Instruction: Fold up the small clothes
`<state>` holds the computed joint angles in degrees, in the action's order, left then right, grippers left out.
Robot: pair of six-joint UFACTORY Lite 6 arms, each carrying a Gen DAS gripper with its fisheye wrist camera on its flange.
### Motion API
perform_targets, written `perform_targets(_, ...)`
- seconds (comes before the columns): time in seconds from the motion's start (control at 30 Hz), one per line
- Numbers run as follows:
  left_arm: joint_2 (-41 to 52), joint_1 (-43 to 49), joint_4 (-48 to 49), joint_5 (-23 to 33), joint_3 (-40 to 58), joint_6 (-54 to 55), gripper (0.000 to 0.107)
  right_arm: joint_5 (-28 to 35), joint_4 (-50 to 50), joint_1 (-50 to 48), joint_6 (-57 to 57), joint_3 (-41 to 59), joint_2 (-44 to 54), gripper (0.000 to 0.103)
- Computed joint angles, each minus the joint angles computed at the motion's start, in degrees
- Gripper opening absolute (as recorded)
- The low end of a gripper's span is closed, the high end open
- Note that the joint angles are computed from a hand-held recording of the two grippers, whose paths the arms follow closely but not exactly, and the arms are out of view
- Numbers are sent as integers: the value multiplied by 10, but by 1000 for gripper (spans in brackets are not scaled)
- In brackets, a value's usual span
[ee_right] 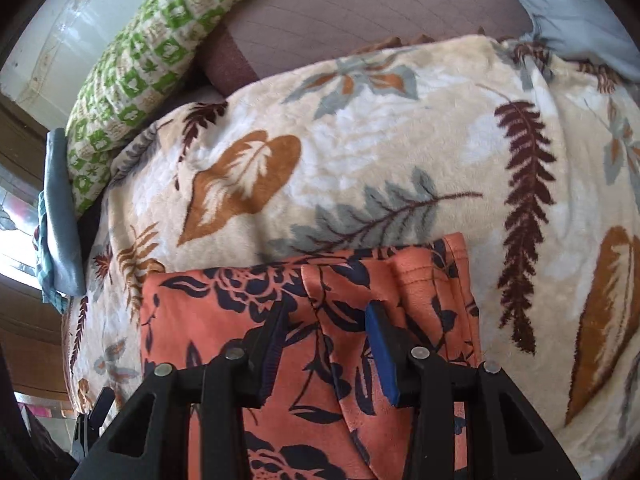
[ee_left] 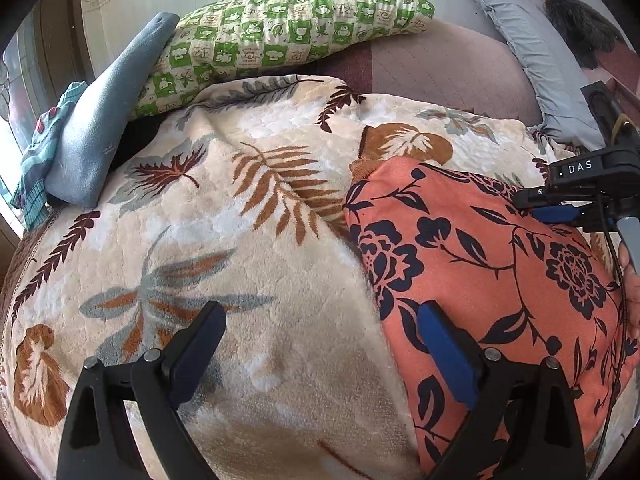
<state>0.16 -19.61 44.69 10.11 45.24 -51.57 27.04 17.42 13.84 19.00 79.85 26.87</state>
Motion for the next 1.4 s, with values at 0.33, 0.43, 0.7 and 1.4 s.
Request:
perform_targets(0.33, -2, -19, 117, 25, -1, -114, 97, -45, -79, 35, 62, -79, -89, 49)
perform_targets(0.43, -11, -31, 135, 44, -3, -134, 97, -69, -118, 51, 99, -184, -216, 49)
perform_targets(0.7, -191, -143, 108, 198, -48, -138, 97, 183, -561, 320, 558, -349, -605, 59)
perform_targets(1.4, -344, -822, 160, 942, 156, -316, 102, 689, -698, 971, 937, -243, -532, 67)
